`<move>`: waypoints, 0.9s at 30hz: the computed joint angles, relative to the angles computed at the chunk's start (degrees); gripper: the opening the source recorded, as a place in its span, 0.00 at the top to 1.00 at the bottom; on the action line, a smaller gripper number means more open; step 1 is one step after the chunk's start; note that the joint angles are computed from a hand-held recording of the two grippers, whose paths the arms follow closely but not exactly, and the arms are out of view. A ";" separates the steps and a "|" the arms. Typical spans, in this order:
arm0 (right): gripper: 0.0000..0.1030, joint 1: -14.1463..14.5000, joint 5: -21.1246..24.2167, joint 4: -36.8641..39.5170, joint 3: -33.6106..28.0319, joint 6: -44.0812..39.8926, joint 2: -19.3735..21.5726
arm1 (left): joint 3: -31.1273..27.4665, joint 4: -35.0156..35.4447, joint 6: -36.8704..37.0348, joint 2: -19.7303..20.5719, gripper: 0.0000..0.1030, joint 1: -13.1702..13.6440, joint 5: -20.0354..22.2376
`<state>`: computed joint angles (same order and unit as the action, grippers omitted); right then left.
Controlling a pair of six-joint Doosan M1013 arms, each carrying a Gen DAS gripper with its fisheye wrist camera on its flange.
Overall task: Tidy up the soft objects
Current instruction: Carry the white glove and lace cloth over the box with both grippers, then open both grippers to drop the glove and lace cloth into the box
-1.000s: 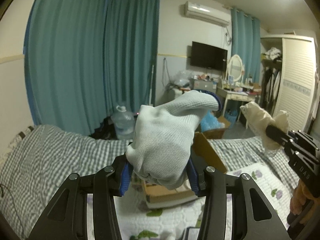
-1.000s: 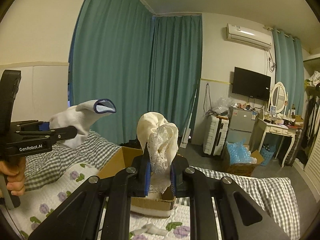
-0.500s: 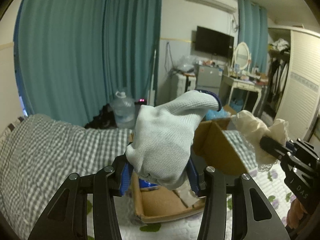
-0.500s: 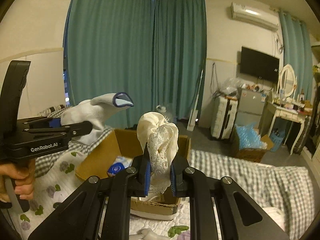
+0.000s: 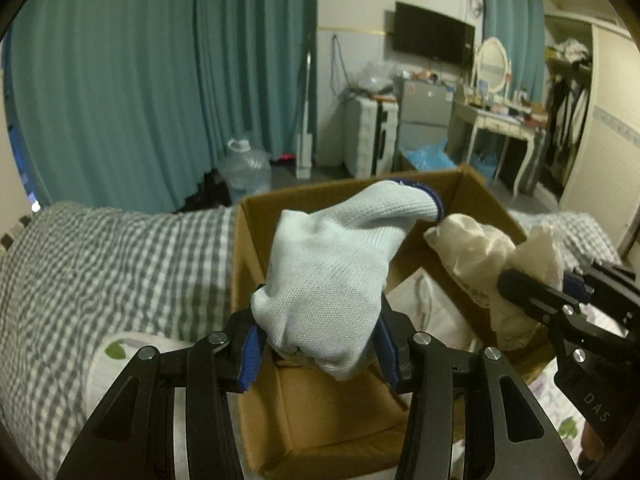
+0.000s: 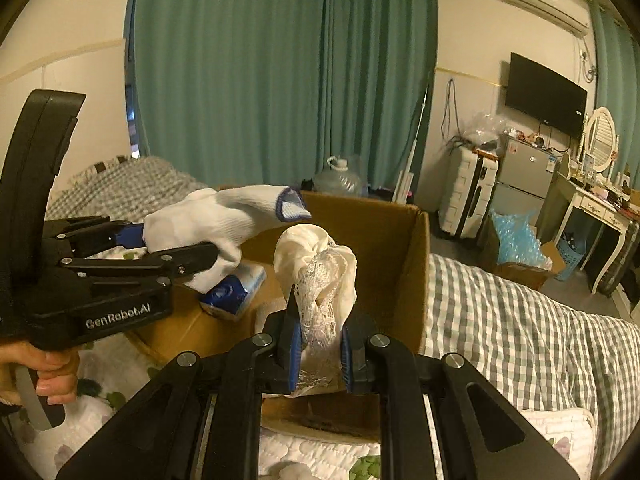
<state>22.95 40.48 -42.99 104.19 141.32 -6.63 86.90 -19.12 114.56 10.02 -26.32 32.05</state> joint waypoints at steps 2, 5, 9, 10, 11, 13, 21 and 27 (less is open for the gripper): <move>0.85 -0.63 0.24 3.23 -0.59 -3.33 0.69 | -0.65 1.49 -0.68 0.79 0.54 -0.26 1.85; 0.85 -1.33 1.35 6.83 -1.17 -6.44 1.86 | -0.53 3.09 -0.59 1.19 0.52 -0.82 2.65; 0.85 -1.23 1.69 7.52 -1.34 -7.74 2.37 | -0.14 6.90 -2.40 1.06 0.50 -1.79 1.92; 0.85 -1.16 1.75 7.46 -1.39 -7.69 2.43 | -0.07 6.68 -2.43 1.07 0.49 -1.71 1.97; 0.85 -1.05 1.87 7.22 -1.42 -7.72 2.46 | -0.21 6.12 -2.27 1.09 0.48 -1.59 2.37; 0.81 -0.91 2.02 6.51 -1.52 -7.38 2.46 | -0.56 6.08 -2.91 1.19 0.46 -1.38 2.86; 0.53 0.64 2.03 1.56 -1.43 -1.82 1.18 | -0.09 3.79 -2.32 -0.72 0.41 -0.62 0.95; 0.47 3.04 3.24 -5.22 -1.21 5.28 -1.00 | 1.66 3.12 -2.32 -3.52 0.20 0.12 -4.76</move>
<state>25.99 43.72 -48.20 102.98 146.60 -7.63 88.56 -16.00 112.24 6.51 -26.21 27.29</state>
